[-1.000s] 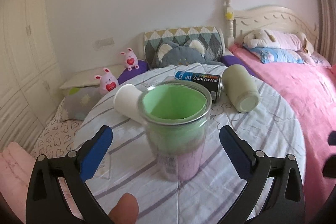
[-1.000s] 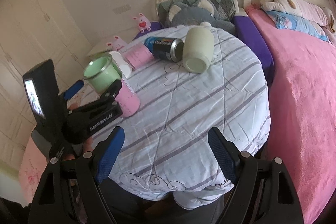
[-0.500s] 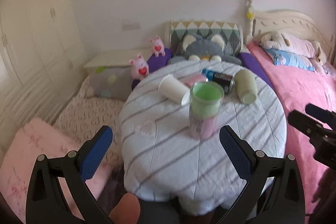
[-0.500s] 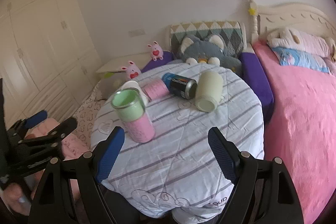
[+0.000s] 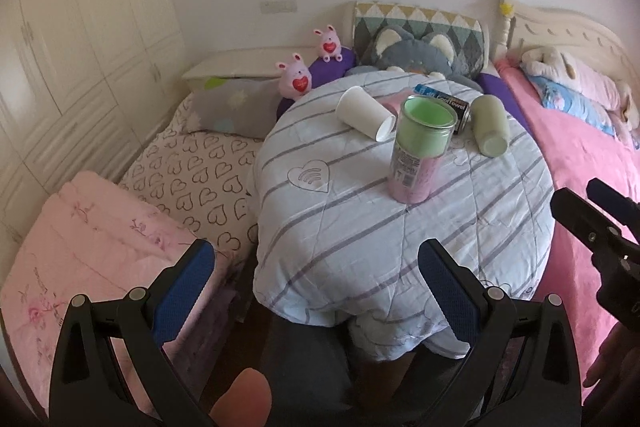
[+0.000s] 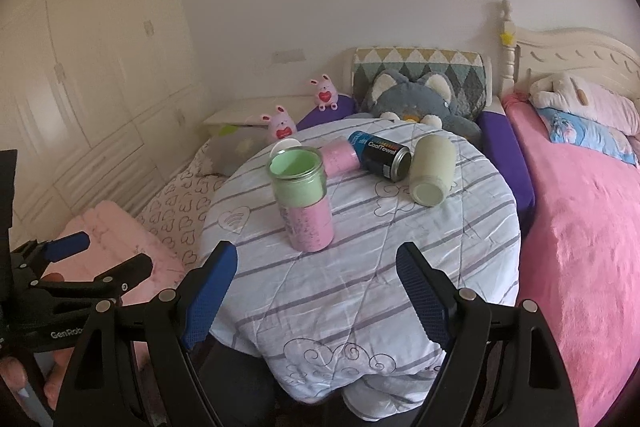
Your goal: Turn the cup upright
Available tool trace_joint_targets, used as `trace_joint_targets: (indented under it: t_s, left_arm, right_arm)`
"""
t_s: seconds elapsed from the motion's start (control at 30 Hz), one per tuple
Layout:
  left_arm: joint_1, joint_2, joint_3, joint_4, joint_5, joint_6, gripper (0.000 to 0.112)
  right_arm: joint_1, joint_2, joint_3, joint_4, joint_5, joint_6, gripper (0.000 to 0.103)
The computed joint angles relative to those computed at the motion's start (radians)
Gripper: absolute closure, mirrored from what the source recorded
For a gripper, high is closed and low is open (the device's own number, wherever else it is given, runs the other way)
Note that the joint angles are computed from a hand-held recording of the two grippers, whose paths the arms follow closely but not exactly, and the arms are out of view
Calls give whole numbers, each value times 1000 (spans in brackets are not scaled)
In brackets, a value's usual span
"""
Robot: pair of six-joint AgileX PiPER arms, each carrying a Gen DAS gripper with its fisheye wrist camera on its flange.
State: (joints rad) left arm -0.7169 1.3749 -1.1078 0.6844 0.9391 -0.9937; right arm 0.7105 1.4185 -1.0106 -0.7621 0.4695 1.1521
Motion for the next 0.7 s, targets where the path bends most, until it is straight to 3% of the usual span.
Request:
trace_joint_targets:
  t_s: [0.7]
  left_arm:
    - [-7,-2,-7,10,18,-12,10]
  right_arm:
    - [4,-21,23,18,-4,9,20]
